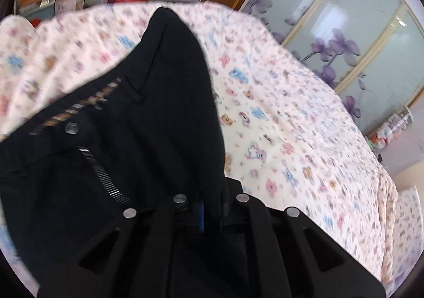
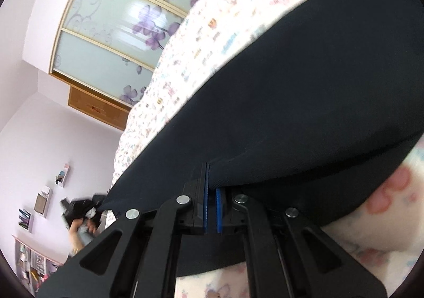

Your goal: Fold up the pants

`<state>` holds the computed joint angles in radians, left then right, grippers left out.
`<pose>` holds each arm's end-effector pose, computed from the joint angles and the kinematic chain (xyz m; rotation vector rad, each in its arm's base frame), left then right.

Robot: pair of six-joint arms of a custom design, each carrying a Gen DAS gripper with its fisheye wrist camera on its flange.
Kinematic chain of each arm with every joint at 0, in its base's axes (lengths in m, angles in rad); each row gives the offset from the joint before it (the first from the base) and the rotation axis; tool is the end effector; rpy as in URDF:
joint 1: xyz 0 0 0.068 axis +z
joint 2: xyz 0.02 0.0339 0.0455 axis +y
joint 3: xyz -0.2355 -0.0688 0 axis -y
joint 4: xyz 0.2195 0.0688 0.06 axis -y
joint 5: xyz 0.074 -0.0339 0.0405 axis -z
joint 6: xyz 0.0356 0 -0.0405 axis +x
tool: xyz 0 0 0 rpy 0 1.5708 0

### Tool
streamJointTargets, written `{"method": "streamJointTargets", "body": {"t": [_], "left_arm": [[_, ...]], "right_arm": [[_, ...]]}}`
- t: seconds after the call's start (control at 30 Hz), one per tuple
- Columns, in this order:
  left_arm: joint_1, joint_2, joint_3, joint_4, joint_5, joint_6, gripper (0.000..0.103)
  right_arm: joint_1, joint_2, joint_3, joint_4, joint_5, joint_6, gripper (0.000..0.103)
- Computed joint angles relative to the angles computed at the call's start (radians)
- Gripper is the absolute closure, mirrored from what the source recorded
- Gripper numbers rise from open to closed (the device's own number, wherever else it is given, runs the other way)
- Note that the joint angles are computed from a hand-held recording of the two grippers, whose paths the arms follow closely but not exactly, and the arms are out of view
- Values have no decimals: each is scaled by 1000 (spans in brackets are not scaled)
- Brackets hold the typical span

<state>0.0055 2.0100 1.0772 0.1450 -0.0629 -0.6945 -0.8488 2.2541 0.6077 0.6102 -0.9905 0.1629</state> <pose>0.3763 0.0043 0.1084 -0.8422 2.2174 -0.2604 0.1939 -0.1751 -0.0077 0.7722 2.0577 0.9058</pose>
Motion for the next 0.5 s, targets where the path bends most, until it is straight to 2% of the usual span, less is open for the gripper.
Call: {"method": "streamJointTargets", "body": {"t": [0.17,0.27,0.33,0.4,0.5], "left_arm": [[-9,-355,-503,234,-43,33,96],[-24,-451,-738,373,-72,-9,96],[-27,-439,-863,500,-92,-41,96],[-8,-353,-936,644,-83,-68,96],[22,-109,-959,863,-66,-117,96]], "right_arm": [[-30,-51,-67,91,-3,14,99],[-54,-64,-69,61,-10,2,99],[-59,-59,-63,37,-2,-7,99],[-63,-53,-59,16,14,-22,99],[-38,-53,-76,34,64,10,99]]}}
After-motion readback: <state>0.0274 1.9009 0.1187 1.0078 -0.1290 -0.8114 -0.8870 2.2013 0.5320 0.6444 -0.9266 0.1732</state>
